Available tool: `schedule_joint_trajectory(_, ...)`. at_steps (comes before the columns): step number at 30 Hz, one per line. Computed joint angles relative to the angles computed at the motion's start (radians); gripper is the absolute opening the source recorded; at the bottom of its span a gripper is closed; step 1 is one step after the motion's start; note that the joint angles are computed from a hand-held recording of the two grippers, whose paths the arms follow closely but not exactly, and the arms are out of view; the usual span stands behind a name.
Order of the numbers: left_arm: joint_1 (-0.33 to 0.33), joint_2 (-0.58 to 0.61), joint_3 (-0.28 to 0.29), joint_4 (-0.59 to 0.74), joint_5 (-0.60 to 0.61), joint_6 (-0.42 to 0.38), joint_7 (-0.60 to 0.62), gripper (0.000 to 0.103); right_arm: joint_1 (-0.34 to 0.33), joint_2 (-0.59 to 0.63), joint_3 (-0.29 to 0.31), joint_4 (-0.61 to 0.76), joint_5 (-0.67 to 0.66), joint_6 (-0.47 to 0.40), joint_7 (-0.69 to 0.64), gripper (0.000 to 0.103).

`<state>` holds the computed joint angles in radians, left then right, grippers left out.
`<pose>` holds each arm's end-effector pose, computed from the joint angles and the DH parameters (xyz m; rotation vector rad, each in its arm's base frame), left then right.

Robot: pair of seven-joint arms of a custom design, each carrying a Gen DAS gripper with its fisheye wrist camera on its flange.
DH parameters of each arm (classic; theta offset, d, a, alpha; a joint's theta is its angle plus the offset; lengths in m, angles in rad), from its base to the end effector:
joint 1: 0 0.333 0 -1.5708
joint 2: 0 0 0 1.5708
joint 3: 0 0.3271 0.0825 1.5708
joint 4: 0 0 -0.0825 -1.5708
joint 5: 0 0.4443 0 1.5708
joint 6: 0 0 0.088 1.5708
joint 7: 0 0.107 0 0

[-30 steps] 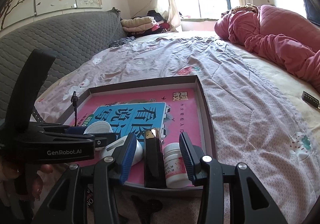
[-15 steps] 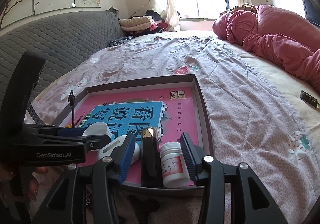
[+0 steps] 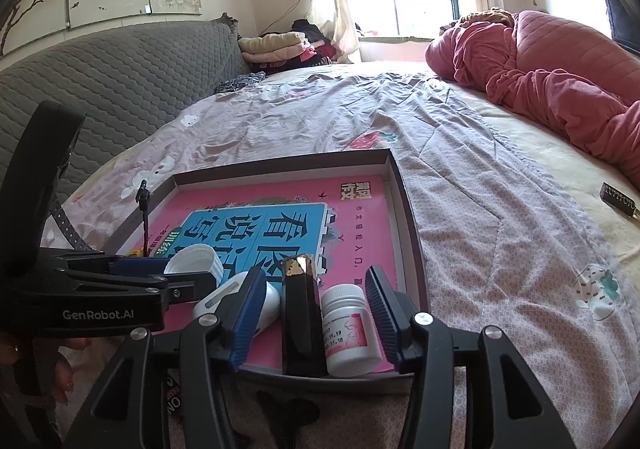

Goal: Organize rigid objects
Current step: 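Open the left gripper to release the white cap while the right releases the black item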

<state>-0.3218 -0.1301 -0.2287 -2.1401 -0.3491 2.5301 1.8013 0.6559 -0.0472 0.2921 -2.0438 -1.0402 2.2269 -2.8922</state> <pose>0.5167 -0.3174 0.5021 -1.4225 2.5498 -0.8356 0.3833 0.4910 0.4843 -1.4050 1.8878 -0.7921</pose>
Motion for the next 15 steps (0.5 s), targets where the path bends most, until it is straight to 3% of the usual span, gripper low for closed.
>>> schedule_joint_trajectory(6, -0.006, -0.018, 0.010, -0.007, -0.058, -0.010, 0.030, 0.066, 0.002, 0.000, 0.001, 0.000, -0.009, -0.006, 0.002, 0.052)
schedule_joint_trajectory(15, -0.014, -0.047, 0.006, -0.028, -0.045, -0.006, 0.019, 0.069, 0.002, -0.009, 0.004, -0.006, -0.017, -0.013, 0.010, 0.055)
